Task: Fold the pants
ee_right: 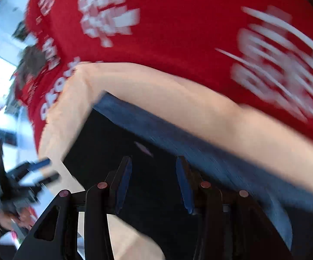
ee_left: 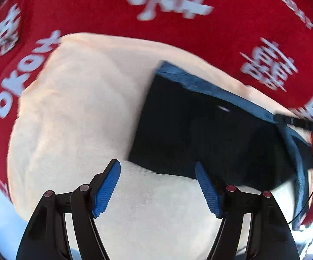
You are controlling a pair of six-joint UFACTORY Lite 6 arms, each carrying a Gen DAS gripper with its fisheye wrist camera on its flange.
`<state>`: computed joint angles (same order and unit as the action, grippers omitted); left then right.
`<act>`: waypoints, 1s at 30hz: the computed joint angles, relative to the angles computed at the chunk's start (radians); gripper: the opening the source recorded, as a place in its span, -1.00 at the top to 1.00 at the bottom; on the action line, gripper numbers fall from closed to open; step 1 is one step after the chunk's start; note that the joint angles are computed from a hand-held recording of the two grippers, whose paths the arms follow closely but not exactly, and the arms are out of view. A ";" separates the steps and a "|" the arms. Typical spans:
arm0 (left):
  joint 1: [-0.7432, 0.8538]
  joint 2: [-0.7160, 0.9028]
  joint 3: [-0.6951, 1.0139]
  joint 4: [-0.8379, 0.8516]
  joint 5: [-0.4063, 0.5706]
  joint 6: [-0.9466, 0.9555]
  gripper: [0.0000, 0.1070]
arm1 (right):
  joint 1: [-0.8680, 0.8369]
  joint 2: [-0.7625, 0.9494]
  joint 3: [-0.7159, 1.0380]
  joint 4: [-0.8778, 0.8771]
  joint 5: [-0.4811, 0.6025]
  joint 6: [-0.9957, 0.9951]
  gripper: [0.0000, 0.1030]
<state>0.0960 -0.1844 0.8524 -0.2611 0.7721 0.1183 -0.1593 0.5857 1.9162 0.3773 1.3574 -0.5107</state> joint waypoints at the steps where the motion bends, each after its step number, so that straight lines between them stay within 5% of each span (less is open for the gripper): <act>1: -0.034 0.000 0.005 -0.018 0.012 0.005 -0.36 | -0.080 -0.085 -0.098 -0.027 0.008 -0.007 0.09; 8: -0.495 0.213 0.194 -0.136 -0.006 -0.100 -0.36 | -0.489 -0.437 -0.528 -0.098 0.003 -0.052 0.09; 15: -0.769 0.489 0.495 -0.256 -0.031 -0.244 -0.36 | -0.924 -0.580 -0.654 -0.147 0.103 -0.186 0.10; 21: -0.884 0.775 0.813 -0.334 -0.024 -0.318 -0.36 | -1.201 -0.460 -0.494 -0.180 0.133 -0.353 0.10; 30: -0.988 1.126 1.291 -0.228 0.073 -0.601 -0.36 | -1.439 0.098 0.202 -0.216 0.262 -0.468 0.09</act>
<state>-0.8921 0.9413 2.1435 -0.4895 0.8450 -0.4826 -1.5985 0.6834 2.1182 0.1609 1.6194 -0.9784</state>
